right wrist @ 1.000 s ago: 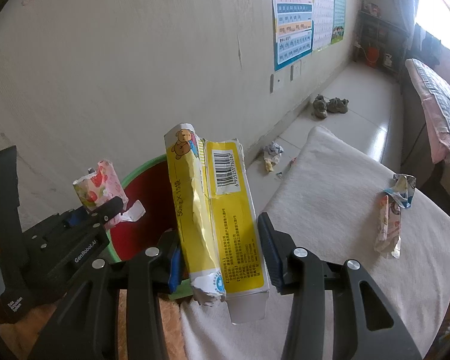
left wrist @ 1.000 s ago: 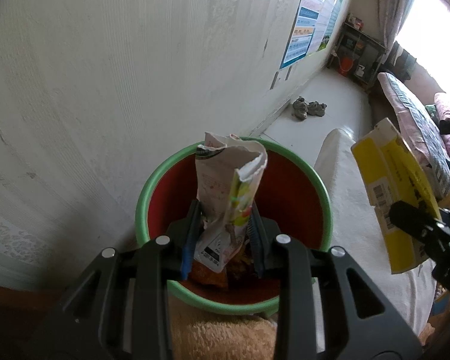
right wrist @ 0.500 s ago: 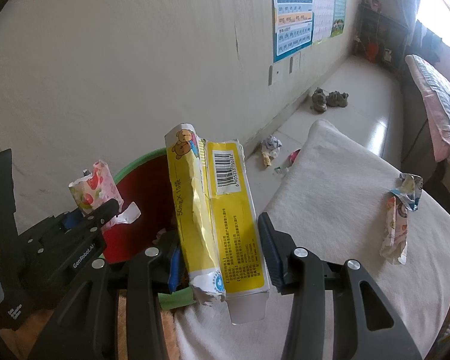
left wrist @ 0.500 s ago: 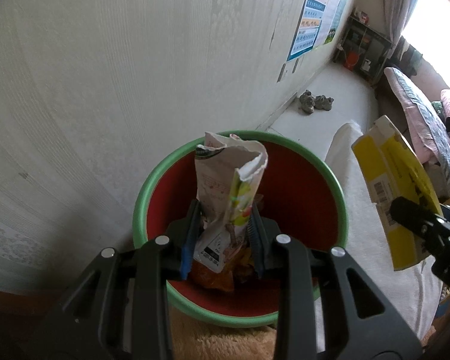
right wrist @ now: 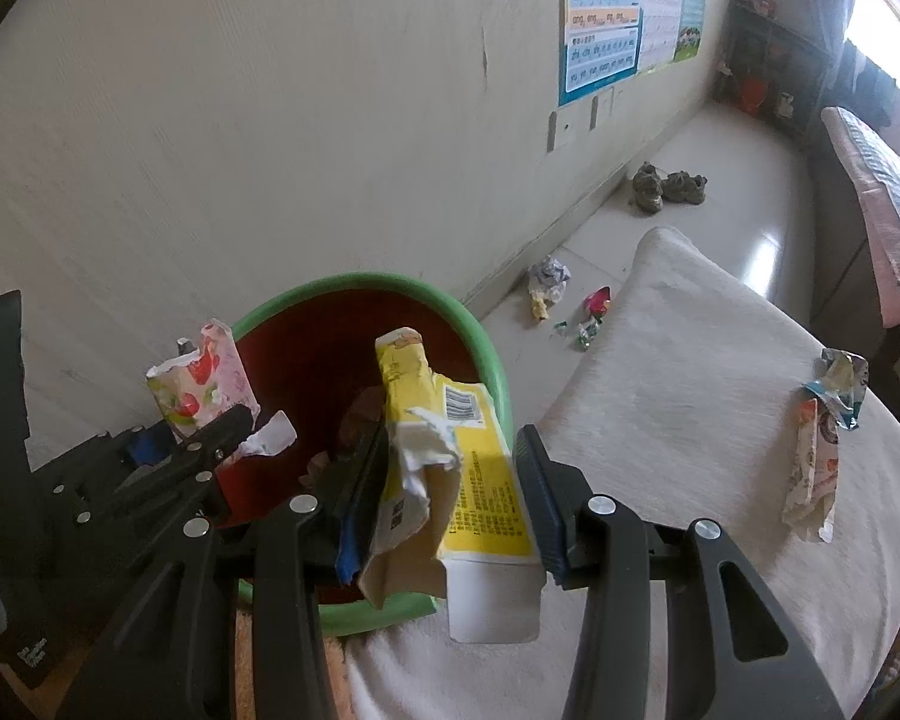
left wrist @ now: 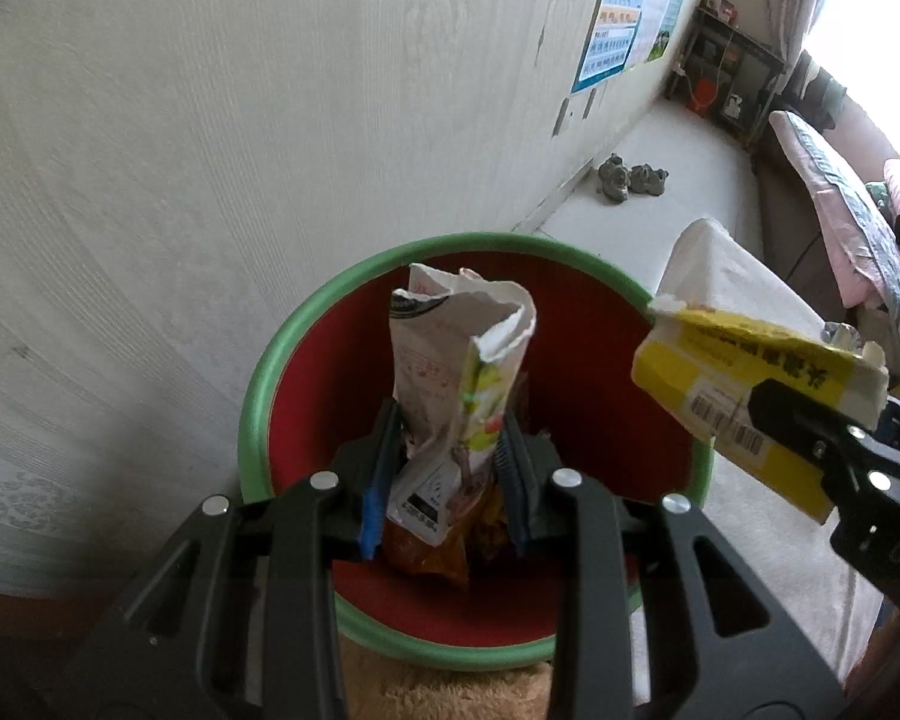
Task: Collect trash
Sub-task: 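Lower the yellow box into the bin with the right gripper beside the bag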
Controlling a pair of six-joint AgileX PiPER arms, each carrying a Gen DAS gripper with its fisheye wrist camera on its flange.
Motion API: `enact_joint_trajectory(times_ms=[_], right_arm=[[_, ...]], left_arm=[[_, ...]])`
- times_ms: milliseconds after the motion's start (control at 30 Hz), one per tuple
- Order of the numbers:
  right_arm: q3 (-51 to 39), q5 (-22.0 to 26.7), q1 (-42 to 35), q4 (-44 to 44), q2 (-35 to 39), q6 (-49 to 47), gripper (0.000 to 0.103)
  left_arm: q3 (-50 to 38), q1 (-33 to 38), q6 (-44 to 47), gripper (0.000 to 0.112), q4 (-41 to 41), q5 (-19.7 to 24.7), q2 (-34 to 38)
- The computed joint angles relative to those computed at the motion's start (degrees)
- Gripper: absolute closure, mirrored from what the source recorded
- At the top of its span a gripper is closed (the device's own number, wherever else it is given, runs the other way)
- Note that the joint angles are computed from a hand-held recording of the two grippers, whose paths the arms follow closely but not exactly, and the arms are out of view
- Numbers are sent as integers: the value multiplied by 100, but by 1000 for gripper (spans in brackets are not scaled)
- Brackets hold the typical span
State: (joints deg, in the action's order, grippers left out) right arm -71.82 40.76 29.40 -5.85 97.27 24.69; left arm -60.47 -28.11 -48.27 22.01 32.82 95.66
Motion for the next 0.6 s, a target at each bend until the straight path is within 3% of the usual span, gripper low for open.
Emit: enact_joint_trajectory(times_ms=[600], right_arm=[[-144, 6, 17, 66, 209, -62, 60]], left_arm=[[-348, 68, 574, 82, -498, 188, 456]])
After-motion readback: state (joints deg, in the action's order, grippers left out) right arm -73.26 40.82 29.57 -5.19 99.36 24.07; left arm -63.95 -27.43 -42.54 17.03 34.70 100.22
